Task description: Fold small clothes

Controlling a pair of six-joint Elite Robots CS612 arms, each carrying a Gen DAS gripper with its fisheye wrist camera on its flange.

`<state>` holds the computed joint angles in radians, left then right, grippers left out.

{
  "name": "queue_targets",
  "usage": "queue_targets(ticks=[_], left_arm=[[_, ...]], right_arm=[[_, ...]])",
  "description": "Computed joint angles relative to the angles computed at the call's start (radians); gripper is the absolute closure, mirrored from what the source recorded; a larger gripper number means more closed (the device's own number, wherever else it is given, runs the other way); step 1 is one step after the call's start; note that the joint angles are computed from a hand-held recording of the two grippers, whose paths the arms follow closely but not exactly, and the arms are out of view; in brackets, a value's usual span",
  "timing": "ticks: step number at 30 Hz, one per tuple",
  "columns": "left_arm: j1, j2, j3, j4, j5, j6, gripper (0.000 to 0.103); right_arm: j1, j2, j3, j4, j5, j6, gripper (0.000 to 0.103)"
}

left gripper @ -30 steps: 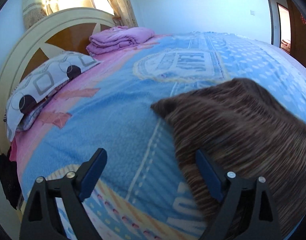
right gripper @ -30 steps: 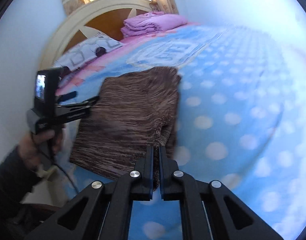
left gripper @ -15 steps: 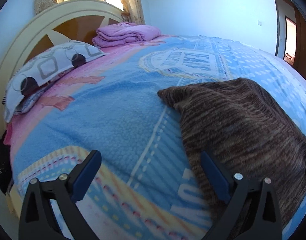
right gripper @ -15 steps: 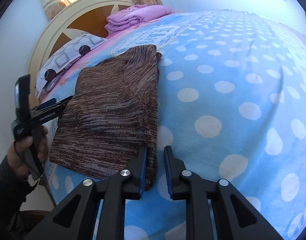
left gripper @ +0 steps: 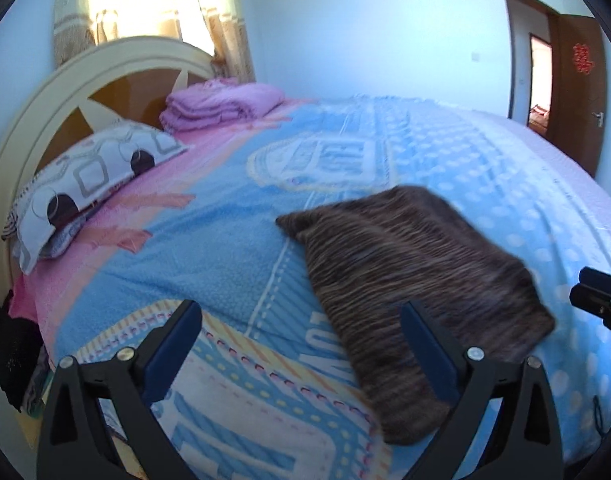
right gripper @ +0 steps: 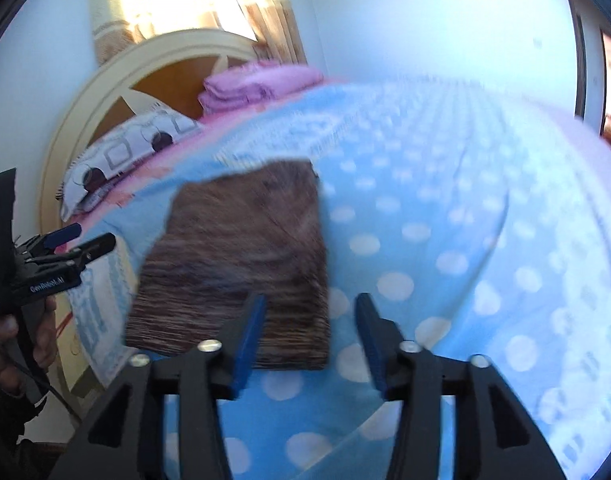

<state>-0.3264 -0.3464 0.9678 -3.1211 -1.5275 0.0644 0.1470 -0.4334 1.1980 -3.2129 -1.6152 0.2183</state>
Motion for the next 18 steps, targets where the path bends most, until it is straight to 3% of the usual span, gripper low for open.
queue_targets(ticks=[8, 18], left_arm=[[0.005, -0.036, 0.056, -0.11, -0.059, -0.013, 0.0], [0.005, -0.046, 0.075, -0.14, -0.064, -0.016, 0.0]], right_arm=[[0.045, -0.037, 0.061, -0.148, -0.083, -0.074, 0.041], [0.05, -0.047, 0.074, -0.205, -0.105, -0.079, 0.041]])
